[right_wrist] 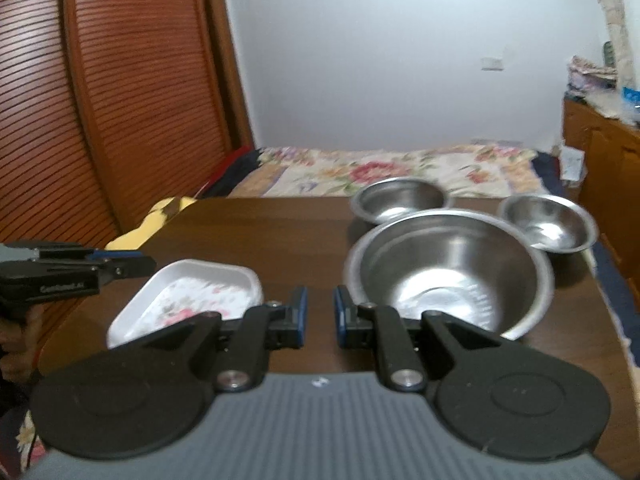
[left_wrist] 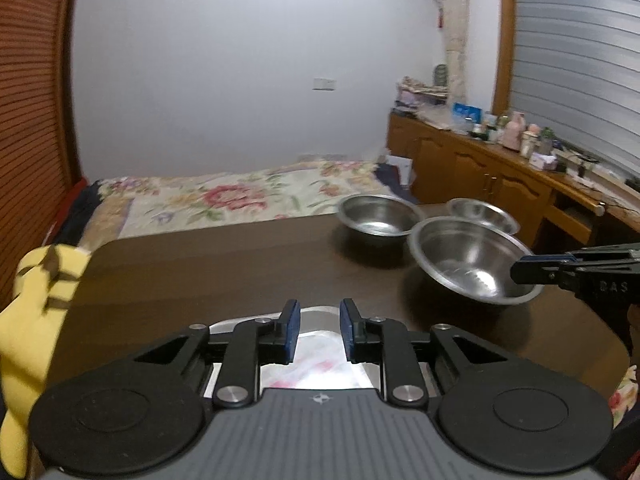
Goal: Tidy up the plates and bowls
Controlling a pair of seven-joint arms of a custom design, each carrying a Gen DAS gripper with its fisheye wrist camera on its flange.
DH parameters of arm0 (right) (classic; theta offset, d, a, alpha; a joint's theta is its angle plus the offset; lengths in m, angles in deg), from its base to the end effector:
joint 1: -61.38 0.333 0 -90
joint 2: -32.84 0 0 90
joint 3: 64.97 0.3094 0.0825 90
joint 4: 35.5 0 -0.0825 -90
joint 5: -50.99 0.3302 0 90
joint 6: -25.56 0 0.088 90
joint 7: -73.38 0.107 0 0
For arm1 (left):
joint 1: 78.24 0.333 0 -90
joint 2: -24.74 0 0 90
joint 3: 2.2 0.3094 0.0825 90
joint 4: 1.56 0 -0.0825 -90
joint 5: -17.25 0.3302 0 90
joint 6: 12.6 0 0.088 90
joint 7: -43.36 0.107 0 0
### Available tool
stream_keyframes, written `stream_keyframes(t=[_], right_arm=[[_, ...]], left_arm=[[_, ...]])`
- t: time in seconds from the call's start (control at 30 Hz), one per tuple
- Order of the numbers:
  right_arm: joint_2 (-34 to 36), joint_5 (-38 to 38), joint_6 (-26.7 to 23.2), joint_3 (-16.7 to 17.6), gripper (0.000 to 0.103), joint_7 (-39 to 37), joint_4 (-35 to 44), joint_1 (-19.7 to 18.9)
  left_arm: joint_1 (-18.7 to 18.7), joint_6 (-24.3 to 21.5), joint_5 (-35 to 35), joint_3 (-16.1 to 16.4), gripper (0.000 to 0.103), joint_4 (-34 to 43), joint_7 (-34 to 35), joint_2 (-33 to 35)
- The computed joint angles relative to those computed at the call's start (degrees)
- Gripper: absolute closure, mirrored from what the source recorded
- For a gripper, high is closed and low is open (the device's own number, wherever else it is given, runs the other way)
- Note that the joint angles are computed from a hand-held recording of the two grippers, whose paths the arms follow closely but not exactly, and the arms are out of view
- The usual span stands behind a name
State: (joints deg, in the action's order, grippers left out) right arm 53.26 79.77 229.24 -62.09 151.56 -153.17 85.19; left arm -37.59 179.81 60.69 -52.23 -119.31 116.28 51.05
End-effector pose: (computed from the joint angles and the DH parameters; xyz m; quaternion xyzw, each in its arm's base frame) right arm 0.5549 0.2084 0.4285 -0.6235 0.5796 -0.2824 0.4422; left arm 0.5715 -0.1038 0.4408 -0.4587 0.7347 -0.4381 0.2406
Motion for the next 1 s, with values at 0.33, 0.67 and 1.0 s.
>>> stream_keyframes(t=[0.33, 0.67, 1.0], right_arm=[[-1.0, 3.3, 1.2, -3.3, 0.087, -2.7, -2.0, -1.6], [1.6, -3.8, 0.5, -0.1, 0.065, 2.2, -0.4, -10.2], [5.4, -19.3, -0.8, 8.2, 0.059, 11.8, 1.5, -23.6]], left_arm=[[-10.2, -2.9, -6.7, 1.9, 0.075, 7.5, 5.8, 4.8], [-23.0, -4.2, -14.5, 11.0, 0.061, 13.9, 7.5, 5.8], [-31.4, -6.4, -21.1, 17.3, 0.057, 17.2, 9.5, 6.9]])
